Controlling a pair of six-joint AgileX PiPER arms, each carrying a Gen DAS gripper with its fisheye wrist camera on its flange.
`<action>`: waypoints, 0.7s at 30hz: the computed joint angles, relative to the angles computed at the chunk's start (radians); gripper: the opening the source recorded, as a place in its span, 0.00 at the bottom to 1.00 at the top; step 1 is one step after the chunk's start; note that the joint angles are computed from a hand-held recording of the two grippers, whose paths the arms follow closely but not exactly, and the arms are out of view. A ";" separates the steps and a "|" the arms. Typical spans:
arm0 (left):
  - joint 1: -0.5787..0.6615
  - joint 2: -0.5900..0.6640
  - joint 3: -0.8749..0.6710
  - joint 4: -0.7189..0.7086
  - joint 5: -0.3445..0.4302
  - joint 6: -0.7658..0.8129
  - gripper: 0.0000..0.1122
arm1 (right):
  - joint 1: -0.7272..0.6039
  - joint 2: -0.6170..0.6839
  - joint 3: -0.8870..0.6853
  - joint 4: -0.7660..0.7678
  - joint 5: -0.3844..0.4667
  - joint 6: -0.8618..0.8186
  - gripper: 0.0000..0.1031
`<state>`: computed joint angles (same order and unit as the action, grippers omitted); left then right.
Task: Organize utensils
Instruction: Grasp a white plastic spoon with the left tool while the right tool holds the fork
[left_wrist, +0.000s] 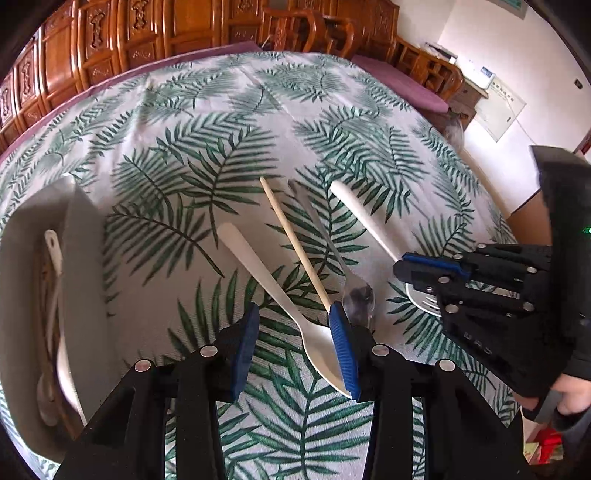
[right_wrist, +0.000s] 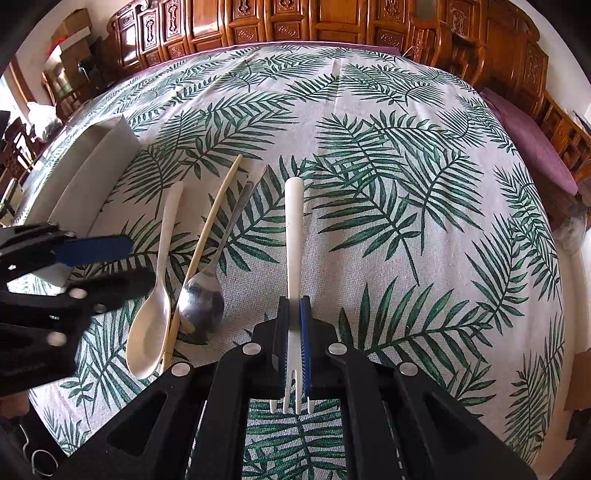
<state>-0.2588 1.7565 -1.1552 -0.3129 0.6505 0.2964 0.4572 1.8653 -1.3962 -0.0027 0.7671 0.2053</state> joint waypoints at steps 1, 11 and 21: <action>-0.005 0.009 -0.004 0.013 -0.001 -0.015 0.33 | 0.003 -0.002 0.004 -0.008 -0.004 0.004 0.07; -0.070 0.041 -0.035 0.254 0.011 -0.215 0.21 | 0.001 -0.014 0.027 -0.002 -0.029 -0.003 0.07; -0.049 0.017 -0.019 0.286 0.058 -0.243 0.17 | 0.000 -0.023 0.045 -0.001 -0.053 0.010 0.07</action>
